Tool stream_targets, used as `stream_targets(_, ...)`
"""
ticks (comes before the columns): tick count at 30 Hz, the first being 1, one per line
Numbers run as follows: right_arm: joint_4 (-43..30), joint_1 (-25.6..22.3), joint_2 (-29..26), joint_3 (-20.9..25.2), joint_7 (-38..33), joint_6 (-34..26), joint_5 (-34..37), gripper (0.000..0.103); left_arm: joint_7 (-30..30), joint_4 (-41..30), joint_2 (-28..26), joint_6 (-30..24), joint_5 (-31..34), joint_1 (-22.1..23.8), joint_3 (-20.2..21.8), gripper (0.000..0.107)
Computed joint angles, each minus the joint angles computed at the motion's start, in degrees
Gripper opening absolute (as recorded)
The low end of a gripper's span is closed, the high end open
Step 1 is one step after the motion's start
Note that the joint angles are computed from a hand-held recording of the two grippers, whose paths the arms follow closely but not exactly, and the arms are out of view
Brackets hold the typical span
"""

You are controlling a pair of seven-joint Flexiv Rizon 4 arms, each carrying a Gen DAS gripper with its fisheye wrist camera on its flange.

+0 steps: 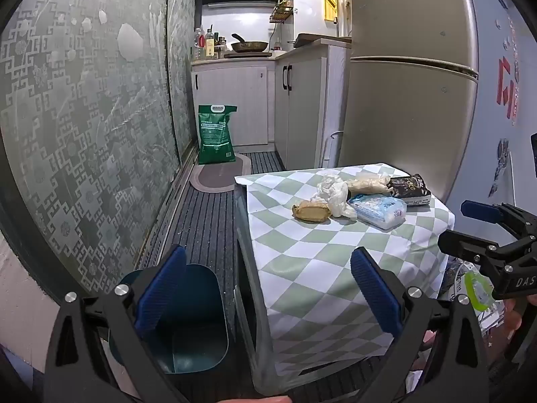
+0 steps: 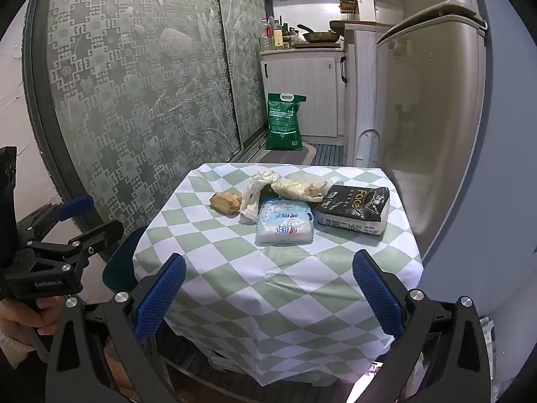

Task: Collect trash

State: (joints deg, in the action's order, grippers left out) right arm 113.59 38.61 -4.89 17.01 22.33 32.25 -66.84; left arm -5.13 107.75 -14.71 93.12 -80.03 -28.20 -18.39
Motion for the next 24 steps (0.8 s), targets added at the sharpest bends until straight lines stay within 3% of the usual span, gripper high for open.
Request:
stream_targets(6,0.24,-0.05,0.25,0.06,0.45,-0.1,-0.55,0.101,2.22,-0.06,0.39,1.2,-2.54,-0.71,-0.35,0.1)
stream_targets(8,0.24,-0.06,0.3,0.08,0.62,-0.2,-0.68,0.101,-0.85,-0.02,0.04,-1.26,0.69,-0.37,1.35,0.1)
stream_targets(24,0.1,-0.13,0.15,0.02,-0.07,0.53,-0.84,0.101,-0.94,-0.1,0.19,-0.53,1.43,1.35,-0.5,0.1)
